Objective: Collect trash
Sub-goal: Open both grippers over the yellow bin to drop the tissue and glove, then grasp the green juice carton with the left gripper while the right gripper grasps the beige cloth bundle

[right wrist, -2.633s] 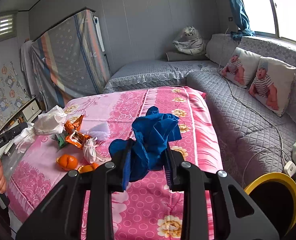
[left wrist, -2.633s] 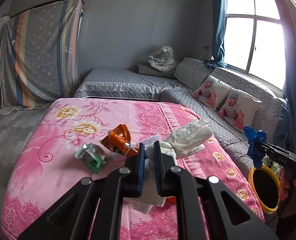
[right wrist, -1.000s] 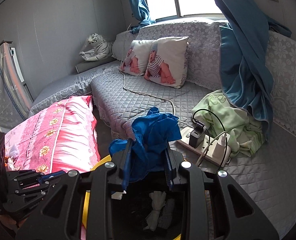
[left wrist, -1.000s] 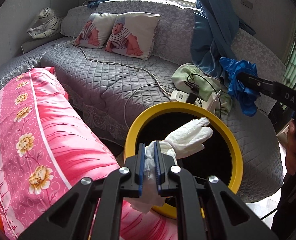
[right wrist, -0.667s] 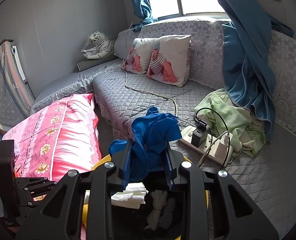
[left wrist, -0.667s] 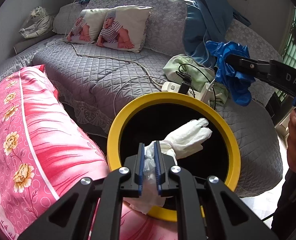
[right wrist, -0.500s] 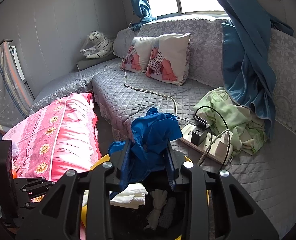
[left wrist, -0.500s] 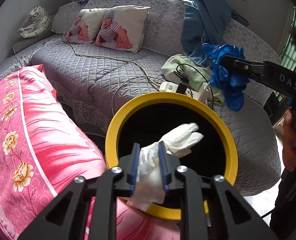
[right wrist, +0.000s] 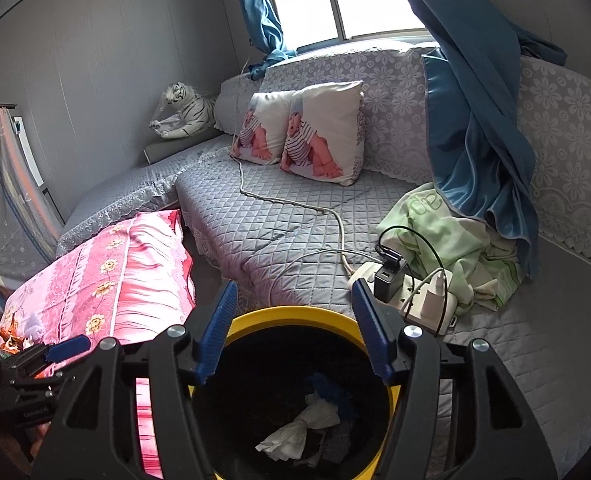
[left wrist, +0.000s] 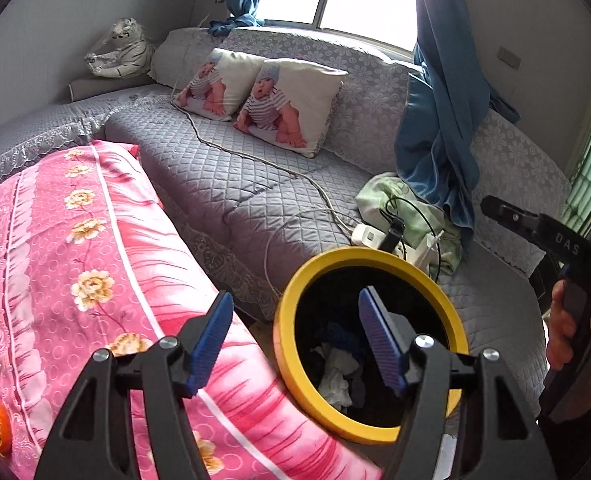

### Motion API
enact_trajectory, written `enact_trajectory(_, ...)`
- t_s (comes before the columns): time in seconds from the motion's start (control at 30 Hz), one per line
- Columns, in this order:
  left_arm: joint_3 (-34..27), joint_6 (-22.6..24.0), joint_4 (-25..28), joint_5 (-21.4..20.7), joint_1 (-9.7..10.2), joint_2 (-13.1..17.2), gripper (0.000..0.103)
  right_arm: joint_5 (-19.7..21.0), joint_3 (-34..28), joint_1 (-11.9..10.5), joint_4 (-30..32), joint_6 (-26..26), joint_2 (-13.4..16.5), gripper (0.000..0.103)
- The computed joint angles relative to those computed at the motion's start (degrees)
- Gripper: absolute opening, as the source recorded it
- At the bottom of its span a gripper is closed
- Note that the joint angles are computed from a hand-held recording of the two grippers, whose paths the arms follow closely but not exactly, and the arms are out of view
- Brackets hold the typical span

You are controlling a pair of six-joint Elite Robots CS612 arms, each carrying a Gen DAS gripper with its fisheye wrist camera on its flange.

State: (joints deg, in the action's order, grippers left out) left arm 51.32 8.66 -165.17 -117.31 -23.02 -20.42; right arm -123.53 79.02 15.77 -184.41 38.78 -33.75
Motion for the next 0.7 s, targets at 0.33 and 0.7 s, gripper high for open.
enact_trajectory(0.33,0.46,-7.48,-8.27,9.81,4.65,-1.37,0.062,5.49,-10.32,2.08,-0.39,-9.8,4.04,0.056)
enact_trajectory(0.7,1.21,-15.86,-9.46,22.4,11.99,-1.4,0.062,16.29,-29.99,4.65,8.82,-17.93,13.04,0.056)
